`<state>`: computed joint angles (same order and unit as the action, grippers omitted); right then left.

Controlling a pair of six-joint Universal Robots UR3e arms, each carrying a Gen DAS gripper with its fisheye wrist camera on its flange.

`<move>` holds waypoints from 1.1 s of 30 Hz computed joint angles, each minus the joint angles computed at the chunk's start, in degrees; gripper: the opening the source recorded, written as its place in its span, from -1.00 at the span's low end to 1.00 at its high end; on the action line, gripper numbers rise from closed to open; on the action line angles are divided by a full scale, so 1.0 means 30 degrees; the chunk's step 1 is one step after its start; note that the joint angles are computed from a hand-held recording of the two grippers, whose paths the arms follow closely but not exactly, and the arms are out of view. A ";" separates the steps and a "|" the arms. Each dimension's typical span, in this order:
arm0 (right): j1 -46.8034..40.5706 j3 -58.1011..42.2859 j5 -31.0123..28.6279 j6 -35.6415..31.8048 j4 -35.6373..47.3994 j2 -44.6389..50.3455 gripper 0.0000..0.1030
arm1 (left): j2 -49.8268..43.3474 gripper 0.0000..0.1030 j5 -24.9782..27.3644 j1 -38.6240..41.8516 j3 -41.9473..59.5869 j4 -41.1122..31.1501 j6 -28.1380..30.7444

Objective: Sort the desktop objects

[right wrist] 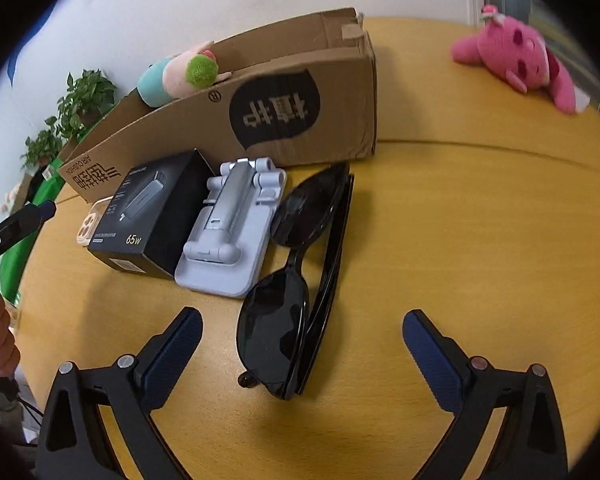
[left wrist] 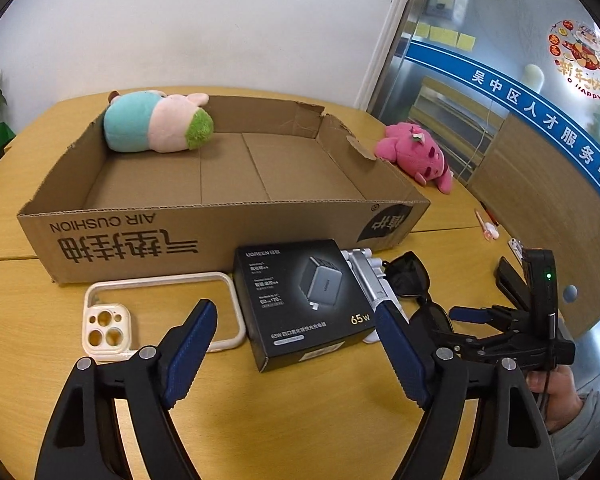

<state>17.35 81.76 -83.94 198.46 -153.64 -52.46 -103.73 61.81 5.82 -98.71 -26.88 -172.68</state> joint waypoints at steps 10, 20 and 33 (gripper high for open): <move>0.0046 0.0618 -0.0566 -0.1111 0.0543 -0.0692 -0.23 | -0.0122 0.64 0.0051 -0.0740 0.0378 -0.0436 0.0483; -0.1915 0.6268 0.2326 0.0746 -0.2875 -0.3505 -0.38 | -0.2405 0.63 -0.2017 -0.2071 0.3419 -0.3280 0.0418; -0.1398 0.7638 0.5002 0.2719 -0.5757 -0.3121 -0.47 | -0.8660 0.13 -0.5096 -0.5027 1.1795 -1.1534 0.0858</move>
